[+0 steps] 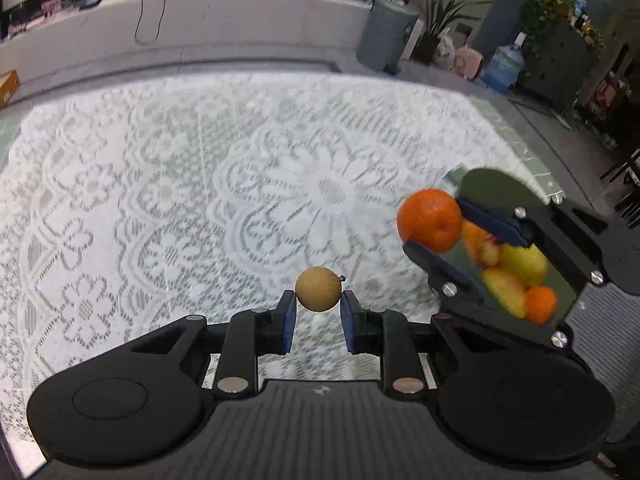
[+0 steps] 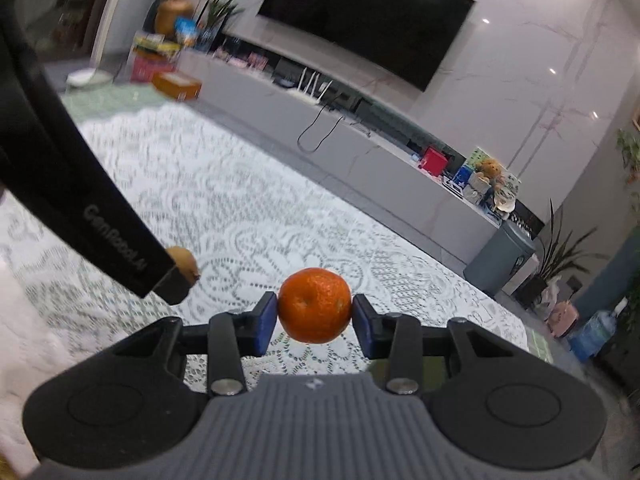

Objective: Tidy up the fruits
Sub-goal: 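Carry the brown fruit and tangerine over the green colander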

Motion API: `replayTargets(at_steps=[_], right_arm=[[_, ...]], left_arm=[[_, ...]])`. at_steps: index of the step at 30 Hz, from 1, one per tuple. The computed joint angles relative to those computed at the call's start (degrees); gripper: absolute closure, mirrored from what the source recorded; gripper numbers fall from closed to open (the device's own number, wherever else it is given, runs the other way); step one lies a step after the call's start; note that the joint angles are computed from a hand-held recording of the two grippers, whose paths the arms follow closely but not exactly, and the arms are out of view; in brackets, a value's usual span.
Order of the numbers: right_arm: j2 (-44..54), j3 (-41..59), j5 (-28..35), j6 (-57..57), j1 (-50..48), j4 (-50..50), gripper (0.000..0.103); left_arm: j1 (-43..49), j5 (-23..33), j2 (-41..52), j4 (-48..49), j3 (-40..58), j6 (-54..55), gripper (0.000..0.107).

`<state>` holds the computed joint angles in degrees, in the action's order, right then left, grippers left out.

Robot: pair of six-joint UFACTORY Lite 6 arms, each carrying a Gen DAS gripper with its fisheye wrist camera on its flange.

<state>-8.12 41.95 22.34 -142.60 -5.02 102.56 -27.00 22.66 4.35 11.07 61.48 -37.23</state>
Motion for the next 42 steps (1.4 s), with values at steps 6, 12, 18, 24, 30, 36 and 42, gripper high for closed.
replayTargets(at_steps=[6,12,18,24,30,36,42], right_arm=[[-4.1,3.8,13.3,25.4,-13.7,-23.5,0.065],[-2.1,9.5,24.8,33.2,-27.1,-31.8,0.065],[4.0,13.6,26.6,35.4,-35.8,-32.9,0.065],[13.8,22.1,28.0,44.4,-38.5,-34.3,0.065],[21.9,28.8,28.1,50.6,-35.9,-33.8,0.065],[29.1,33.8,25.2,51.2,-32.1,-32.3,0.065],[35.0,37.9,22.2,52.1,-29.2,-32.5,0.065]], left_arm=[[-6.2,3.1,-0.2,8.3,5.4,-7.7,0.081],[-11.8,5.1,4.3,11.9,13.4,-9.8,0.081],[-15.8,7.4,14.2,11.3,25.2,-6.7,0.081],[-17.0,10.2,25.5,7.2,38.3,-0.3,0.081],[-16.7,14.0,36.8,3.5,51.5,5.0,0.081],[-15.7,19.2,46.0,3.5,62.7,6.9,0.081],[-14.6,24.0,54.1,3.7,73.5,8.4,0.081]])
